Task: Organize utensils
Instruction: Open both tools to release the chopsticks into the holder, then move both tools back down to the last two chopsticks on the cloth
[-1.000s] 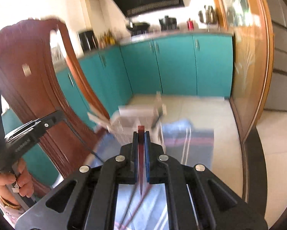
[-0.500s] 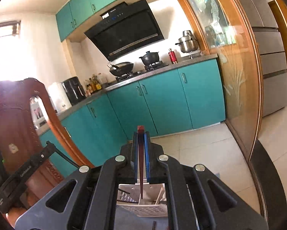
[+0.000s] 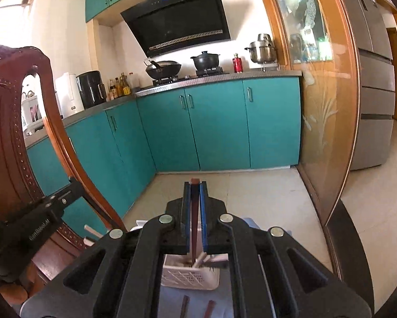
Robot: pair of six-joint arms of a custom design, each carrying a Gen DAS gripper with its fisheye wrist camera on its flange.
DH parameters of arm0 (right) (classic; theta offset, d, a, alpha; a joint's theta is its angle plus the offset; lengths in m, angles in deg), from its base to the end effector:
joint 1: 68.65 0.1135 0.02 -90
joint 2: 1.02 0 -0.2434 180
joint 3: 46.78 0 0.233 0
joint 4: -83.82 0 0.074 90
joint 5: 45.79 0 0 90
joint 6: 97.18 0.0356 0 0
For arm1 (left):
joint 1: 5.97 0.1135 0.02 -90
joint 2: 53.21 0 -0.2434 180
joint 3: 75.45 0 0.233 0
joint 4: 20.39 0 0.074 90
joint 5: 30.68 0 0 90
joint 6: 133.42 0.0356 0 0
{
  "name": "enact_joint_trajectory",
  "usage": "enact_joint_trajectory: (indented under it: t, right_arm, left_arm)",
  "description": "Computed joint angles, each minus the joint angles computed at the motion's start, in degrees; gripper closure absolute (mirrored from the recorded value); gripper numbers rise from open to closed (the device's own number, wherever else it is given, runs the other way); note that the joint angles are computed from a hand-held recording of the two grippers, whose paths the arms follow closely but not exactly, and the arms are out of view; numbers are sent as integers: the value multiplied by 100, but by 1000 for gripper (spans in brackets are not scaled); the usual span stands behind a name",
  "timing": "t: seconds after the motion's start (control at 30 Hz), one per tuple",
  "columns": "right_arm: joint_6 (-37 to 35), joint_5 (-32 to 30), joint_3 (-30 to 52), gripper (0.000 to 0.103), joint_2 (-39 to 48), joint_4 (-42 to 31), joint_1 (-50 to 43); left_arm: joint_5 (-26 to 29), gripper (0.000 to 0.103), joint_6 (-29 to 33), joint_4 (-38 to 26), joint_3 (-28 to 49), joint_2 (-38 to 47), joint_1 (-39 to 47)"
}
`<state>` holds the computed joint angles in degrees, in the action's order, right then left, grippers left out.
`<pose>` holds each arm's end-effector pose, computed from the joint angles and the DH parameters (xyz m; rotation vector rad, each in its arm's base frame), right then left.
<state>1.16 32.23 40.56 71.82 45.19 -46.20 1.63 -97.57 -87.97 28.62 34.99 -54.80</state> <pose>0.2496 0.1111 0.3599 -0.3844 1.9882 0.5518 0.2163 -0.2016 0.3475 -0.4679 1.9512 0.1405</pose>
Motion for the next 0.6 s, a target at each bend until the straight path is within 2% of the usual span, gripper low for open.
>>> enact_joint_trajectory:
  t: [0.1, 0.17, 0.2, 0.23, 0.27, 0.3, 0.33, 0.4, 0.5, 0.6]
  right_arm:
    - [-15, -131, -97, 92, -149, -58, -178]
    - [-66, -201, -204, 83, -356, -92, -313]
    - [-72, -235, -302, 79, -502, -88, -383]
    - [-70, -301, -408, 71, -664, -81, -483]
    - [-53, -415, -550, 67, -891, -64, -649]
    - [-28, -467, -650, 67, -1053, -38, -758]
    - [-14, -528, -762, 66, -1254, -25, -916]
    - [-39, -653, -920, 66, -1580, -21, -1262]
    - [-50, -889, -1187, 66, -1957, -8, -1965]
    - [-170, -942, -1299, 66, -1704, -202, -2360]
  left_arm:
    - [-122, 95, -215, -230, 48, 91, -155]
    - [-226, 94, -366, -327, 5, 84, -283]
    - [-276, 91, -449, -398, 0, 84, -343]
    - [-327, 89, -549, -468, -13, 66, -416]
    - [-387, 82, -678, -568, -34, 28, -503]
    - [-476, 74, -830, -690, -29, -9, -616]
    - [-585, 72, -992, -837, -14, -46, -750]
    - [-790, 71, -1350, -1303, 144, -43, -1023]
    - [-992, 70, -2086, -2334, 605, 197, -1424]
    - [-974, 69, -2853, -3279, 915, 546, -1806]
